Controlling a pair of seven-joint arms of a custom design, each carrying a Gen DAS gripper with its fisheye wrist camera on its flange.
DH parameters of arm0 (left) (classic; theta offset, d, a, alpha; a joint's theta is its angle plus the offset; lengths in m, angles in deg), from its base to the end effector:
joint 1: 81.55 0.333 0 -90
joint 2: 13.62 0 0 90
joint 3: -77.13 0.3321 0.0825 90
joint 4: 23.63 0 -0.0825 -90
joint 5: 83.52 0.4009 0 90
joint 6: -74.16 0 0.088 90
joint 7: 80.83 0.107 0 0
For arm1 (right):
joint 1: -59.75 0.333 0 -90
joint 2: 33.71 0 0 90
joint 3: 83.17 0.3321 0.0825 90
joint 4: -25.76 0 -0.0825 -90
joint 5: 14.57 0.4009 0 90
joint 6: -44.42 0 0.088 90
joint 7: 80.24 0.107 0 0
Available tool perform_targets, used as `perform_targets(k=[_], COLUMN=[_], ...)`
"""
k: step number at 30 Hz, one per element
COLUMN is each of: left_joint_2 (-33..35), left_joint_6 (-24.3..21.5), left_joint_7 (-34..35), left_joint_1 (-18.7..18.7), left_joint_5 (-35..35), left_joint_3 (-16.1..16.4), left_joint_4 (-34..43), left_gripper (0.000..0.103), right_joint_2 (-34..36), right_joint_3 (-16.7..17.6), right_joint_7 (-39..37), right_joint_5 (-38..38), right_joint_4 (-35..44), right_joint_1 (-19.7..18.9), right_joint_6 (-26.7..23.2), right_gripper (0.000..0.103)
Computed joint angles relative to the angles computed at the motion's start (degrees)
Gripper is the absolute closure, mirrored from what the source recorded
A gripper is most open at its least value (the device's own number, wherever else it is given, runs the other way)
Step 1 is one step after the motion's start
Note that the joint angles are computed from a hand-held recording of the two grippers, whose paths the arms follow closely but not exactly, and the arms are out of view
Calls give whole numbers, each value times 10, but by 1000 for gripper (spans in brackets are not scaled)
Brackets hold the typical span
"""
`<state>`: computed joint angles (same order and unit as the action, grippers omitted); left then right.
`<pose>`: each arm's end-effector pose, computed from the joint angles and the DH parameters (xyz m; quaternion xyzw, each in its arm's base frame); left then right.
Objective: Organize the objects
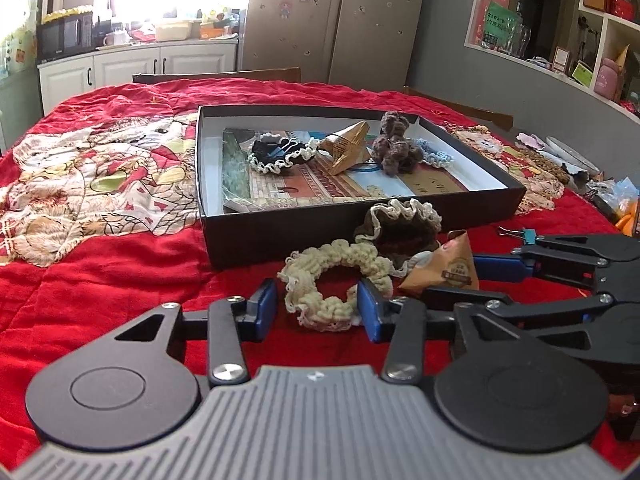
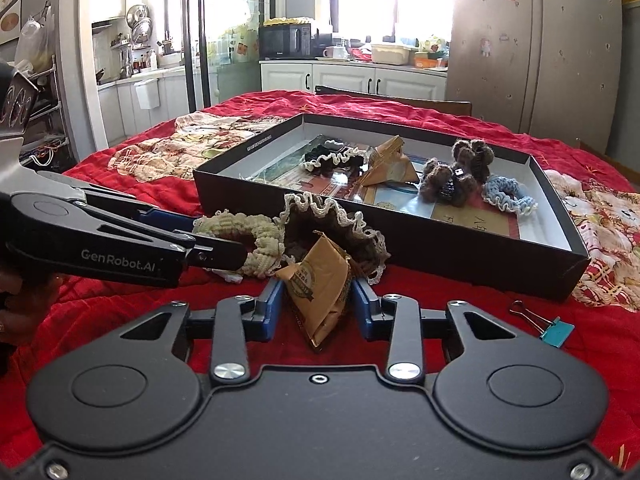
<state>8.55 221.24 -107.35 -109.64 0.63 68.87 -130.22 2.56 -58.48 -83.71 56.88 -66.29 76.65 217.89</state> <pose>0.5384 -0.4063 0.3411 -0.7024 0.5514 -0.3361 0.2993 0.6291 0.3867 0.3297 -0.8442 0.2634 -0.1398 0.4454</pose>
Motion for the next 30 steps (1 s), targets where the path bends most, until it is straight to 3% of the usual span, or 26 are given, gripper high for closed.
perform_targets(k=[22, 30], left_joint_2=[-2, -4], left_joint_6=[29, 26], left_joint_7=[-18, -17], left_joint_1=[2, 1], left_joint_5=[29, 33], left_joint_3=[0, -3], left_joint_4=[-2, -5], left_gripper=[87, 89], right_joint_2=[-7, -16], right_joint_3=[-2, -8], right_joint_7=[-26, -36], right_joint_5=[21, 30], right_joint_4=[-7, -16], right_joint_1=[1, 2], right_joint_6=[-5, -16], right_gripper=[70, 70])
